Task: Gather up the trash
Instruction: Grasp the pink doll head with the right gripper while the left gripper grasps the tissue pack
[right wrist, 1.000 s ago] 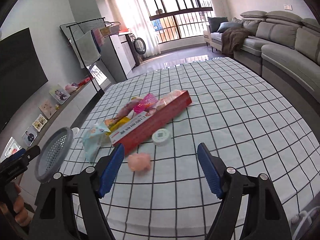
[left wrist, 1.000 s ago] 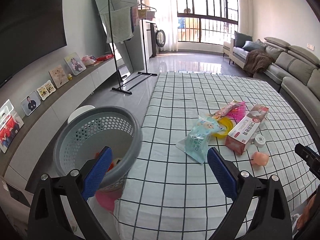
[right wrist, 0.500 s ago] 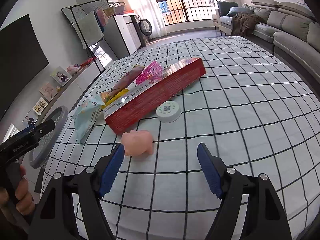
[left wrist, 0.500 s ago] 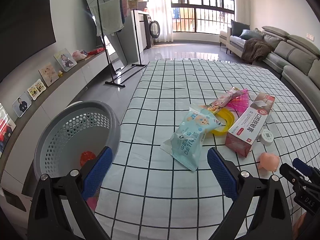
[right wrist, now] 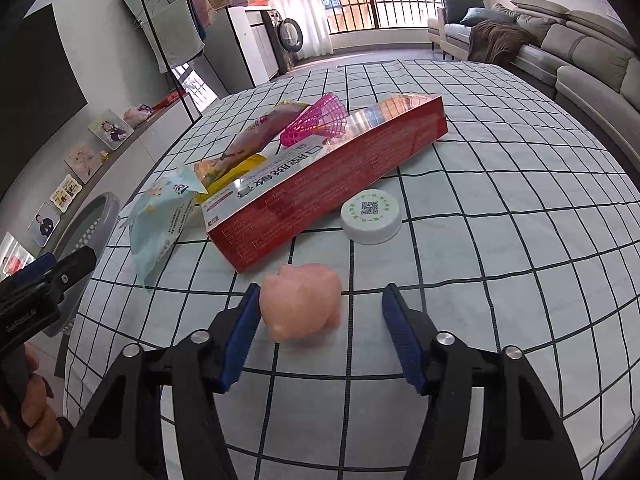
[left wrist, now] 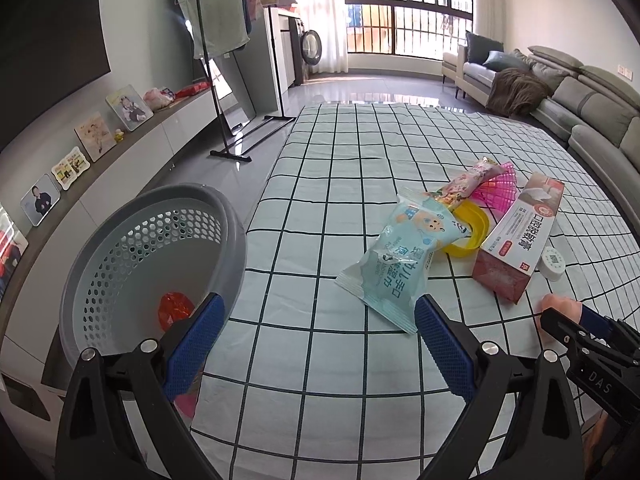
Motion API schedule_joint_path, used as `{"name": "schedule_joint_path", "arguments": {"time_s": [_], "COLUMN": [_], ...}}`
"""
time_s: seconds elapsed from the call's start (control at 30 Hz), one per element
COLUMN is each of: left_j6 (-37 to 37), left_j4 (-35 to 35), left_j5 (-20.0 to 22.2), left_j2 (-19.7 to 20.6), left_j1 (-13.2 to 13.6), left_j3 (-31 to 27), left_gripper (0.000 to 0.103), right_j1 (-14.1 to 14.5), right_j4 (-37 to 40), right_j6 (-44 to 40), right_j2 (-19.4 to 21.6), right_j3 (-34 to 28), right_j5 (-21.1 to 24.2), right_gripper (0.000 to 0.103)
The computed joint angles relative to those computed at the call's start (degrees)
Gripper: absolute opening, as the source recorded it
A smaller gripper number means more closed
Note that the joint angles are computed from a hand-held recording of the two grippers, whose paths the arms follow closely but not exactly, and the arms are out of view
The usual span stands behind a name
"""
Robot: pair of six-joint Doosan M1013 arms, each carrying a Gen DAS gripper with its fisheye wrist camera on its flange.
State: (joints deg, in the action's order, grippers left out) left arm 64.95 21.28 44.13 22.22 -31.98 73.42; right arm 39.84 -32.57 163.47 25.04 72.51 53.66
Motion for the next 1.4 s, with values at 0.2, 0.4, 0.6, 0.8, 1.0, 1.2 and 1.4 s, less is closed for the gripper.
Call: {"name": "schedule_joint_path", "arguments": {"time_s": [0.2, 0.4, 0.6, 0.8, 1.0, 1.2, 1.4], "left_j6": [1.62, 3.75, 7.57, 13.22, 15.16, 16.6, 18.13], "left_j4": [-1.98, -4.16, -7.62, -13.63, -17.02, -17.98, -16.3], "left_j5": [0.44, 0.48, 0.63, 2.76, 5.14, 5.69, 2.52], "left_j2": [0.55, 1.2, 2.87, 5.36, 7.85, 8.85, 6.97], "left_j1": [0.17, 0.38, 0.79, 1.06, 1.5, 1.5, 0.85], "left_j3": [-0.4, -1.14, -3.49, -6.63, -9.71, -10.87, -8.21], "left_gripper": [0.094, 0.094, 0.094, 0.094, 0.093, 0.064, 0.054], "right_j1": [0.18, 0.35, 0.42, 0.57, 0.51, 0.57, 0.76], "right_j4": [-1.06, -4.25, -5.91, -6.42, -6.27, -5.6, -5.25], "right_j6": [1.28, 5.54, 7.86, 8.54, 8.54, 7.98, 7.23], "right_j2": [-1.01, -3.43, -4.78, -5.18, -5.46, -5.29, -5.11], "right_j3": [1.61, 5.09, 6.75, 7.09, 7.33, 7.12, 6.61], "right_j5": [-2.71, -6.75, -8.56, -9.1, -9.43, -9.19, -8.75], "right_gripper": [0.034, 0.034, 0.034, 0.034, 0.034, 0.034, 0.034]}}
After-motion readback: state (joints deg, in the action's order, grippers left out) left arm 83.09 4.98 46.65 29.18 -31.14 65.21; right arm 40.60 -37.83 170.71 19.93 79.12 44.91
